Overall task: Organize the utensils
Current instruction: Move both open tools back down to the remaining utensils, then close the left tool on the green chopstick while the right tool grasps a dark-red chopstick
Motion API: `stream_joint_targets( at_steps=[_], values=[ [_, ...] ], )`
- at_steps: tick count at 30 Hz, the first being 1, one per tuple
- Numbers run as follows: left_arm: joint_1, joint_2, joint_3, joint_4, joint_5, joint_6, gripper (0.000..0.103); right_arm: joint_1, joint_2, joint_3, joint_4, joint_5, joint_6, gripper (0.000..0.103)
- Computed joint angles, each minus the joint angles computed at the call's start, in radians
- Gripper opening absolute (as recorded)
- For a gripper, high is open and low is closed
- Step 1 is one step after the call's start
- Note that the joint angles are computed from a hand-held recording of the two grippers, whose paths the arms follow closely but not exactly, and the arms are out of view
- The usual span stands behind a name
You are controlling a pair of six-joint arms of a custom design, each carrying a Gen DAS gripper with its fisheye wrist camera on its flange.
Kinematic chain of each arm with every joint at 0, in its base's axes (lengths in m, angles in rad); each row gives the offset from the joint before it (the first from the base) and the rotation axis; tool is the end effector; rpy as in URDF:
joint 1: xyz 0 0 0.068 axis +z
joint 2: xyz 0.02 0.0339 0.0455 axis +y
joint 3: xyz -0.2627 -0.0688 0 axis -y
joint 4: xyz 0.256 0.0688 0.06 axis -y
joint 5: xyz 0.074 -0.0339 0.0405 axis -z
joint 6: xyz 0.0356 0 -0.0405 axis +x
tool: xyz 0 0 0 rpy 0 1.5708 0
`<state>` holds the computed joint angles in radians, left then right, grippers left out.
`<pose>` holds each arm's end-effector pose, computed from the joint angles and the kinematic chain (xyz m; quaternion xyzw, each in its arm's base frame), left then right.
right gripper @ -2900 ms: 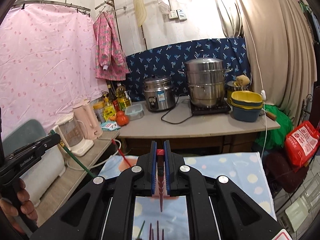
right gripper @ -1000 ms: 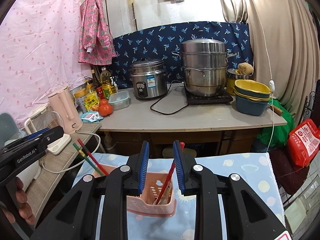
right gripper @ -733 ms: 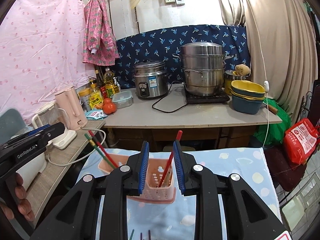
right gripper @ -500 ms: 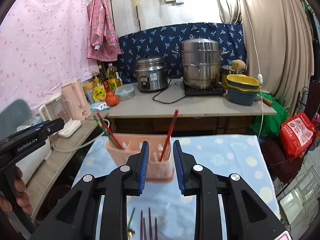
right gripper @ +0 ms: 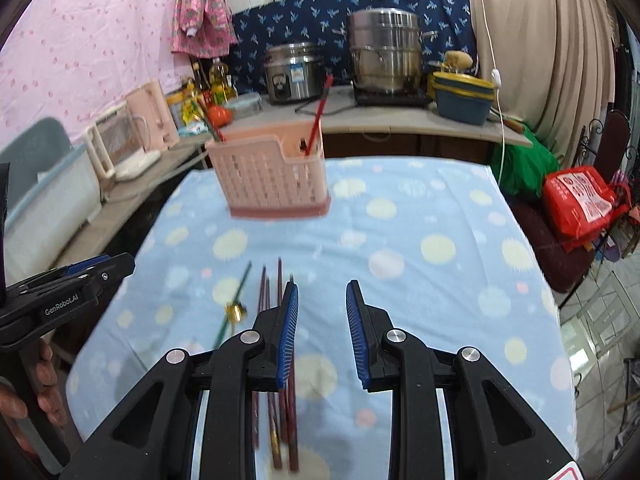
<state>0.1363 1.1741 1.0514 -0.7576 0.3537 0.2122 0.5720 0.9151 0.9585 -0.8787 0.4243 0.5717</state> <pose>0.2477 0.0215 0.3012 0.0946 0.9234 -0.1053 0.3568 0.1630 0.0875 0.3138 0.0756 0.9122 0.0250 0.4019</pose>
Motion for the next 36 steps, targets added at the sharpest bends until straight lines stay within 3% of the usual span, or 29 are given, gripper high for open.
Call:
stream_joint_targets(
  at_steps=[5, 12, 21, 27, 32, 36],
  values=[
    [0.03, -0.055, -0.139, -0.026, 0.031, 0.033, 0.039, 0.127, -0.072, -0.127, -0.071, 0.04, 0.149, 0.025],
    [-0.002, -0.13, -0.311, -0.027, -0.001, 0.067, 0.039, 0.241, -0.127, -0.276, -0.1, 0.023, 0.311, 0.025],
    [-0.062, -0.153, -0.386, 0.023, -0.05, 0.053, 0.039, 0.285, -0.117, -0.322, -0.068, -0.005, 0.353, 0.025],
    [-0.065, -0.139, -0.416, 0.064, -0.065, 0.055, 0.032, 0.286, -0.123, -0.337, -0.055, -0.025, 0.355, 0.025],
    [-0.056, -0.126, -0.411, 0.068, -0.049, 0.068, 0.013, 0.289, -0.112, -0.336, -0.04, -0.038, 0.347, 0.025],
    [-0.062, -0.126, -0.416, 0.073, -0.049, 0.069, 0.009, 0.301, -0.096, -0.331, -0.027, -0.041, 0.342, 0.024]
  ],
)
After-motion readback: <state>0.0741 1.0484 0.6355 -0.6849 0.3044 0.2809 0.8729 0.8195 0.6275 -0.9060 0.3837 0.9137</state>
